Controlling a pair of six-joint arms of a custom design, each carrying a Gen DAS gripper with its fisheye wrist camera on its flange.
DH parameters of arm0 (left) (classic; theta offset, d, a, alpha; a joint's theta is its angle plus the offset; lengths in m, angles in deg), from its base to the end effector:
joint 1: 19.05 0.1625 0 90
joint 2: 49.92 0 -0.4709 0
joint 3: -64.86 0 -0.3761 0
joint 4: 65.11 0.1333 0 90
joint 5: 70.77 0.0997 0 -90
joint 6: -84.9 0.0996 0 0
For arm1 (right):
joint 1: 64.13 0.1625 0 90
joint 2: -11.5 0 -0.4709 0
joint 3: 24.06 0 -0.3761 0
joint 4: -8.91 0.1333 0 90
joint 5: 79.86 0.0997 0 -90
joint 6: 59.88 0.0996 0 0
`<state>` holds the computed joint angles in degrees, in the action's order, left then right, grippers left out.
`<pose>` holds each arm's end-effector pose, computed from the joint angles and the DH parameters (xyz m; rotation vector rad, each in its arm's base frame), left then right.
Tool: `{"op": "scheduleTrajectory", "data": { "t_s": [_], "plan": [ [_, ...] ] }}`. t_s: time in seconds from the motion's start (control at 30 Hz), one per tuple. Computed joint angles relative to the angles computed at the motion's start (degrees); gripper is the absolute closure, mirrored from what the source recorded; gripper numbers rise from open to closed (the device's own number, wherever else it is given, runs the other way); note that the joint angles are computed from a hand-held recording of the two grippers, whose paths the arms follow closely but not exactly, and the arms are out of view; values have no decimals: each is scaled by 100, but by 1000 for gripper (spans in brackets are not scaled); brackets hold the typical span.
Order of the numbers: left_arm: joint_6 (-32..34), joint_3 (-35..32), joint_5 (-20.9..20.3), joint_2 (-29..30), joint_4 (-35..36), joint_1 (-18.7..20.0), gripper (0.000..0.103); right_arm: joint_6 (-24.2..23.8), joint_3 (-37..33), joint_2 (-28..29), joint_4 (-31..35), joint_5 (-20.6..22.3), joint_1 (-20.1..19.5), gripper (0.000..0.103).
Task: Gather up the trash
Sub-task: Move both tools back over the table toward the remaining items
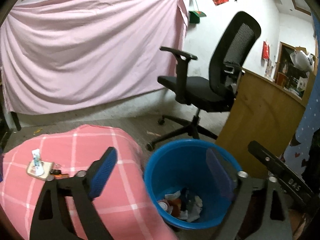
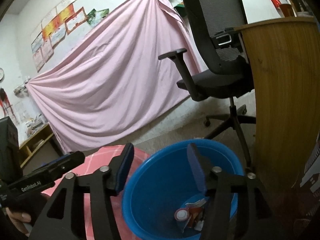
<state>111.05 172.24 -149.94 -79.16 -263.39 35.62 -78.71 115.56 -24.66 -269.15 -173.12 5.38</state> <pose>-0.2366 -0.5966 -0.0101 1.4149 2.5236 -0.7982 -0.0208 -0.4203 0.1645 -0.0814 -2.0160 1.7090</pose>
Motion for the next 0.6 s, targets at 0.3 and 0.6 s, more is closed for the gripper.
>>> {"op": "scheduleTrajectory", "data": {
  "t_s": [0.3, 0.6],
  "plan": [
    [296, 278, -91, -72, -1285, 179, 2, -43, -107, 127, -505, 209, 121, 0],
    [359, 441, -304, -295, -1903, 435, 2, -402, -336, 305, -932, 317, 431, 0]
  ]
}}
